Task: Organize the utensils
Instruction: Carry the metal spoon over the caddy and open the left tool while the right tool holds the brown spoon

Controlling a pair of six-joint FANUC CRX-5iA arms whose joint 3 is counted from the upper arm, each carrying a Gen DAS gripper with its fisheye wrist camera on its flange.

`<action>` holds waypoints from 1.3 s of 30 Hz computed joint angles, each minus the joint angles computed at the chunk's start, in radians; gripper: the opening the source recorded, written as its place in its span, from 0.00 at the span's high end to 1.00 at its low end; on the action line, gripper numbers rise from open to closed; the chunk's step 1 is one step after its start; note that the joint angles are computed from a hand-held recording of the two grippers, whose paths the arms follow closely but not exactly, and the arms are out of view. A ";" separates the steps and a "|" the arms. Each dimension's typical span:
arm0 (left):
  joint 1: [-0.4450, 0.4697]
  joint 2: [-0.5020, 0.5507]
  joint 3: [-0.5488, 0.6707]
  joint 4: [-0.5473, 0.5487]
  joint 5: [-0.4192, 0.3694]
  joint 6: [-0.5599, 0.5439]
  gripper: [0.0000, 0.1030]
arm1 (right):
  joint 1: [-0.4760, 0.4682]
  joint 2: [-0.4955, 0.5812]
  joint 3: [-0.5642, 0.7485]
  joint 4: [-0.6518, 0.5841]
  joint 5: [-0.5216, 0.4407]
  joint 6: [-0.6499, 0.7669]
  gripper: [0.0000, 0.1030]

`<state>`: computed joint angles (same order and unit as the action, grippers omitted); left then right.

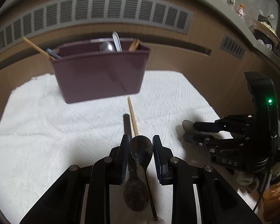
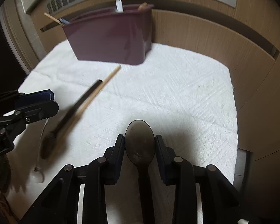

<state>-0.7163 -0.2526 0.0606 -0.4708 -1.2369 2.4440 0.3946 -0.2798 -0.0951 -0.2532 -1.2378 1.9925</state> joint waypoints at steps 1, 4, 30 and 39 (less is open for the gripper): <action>-0.015 -0.005 0.005 -0.022 -0.007 0.011 0.75 | 0.003 -0.014 0.001 -0.006 0.000 0.001 0.70; -0.057 -0.022 0.024 -0.085 -0.031 0.050 0.75 | -0.005 -0.037 0.014 -0.038 -0.003 0.011 0.70; -0.282 0.001 0.386 -0.637 -0.250 -0.075 0.77 | 0.042 -0.040 0.326 -0.214 0.103 0.041 0.70; -0.058 0.023 0.459 -0.551 -0.059 -0.162 0.77 | -0.031 0.094 0.524 -0.458 0.214 0.099 0.70</action>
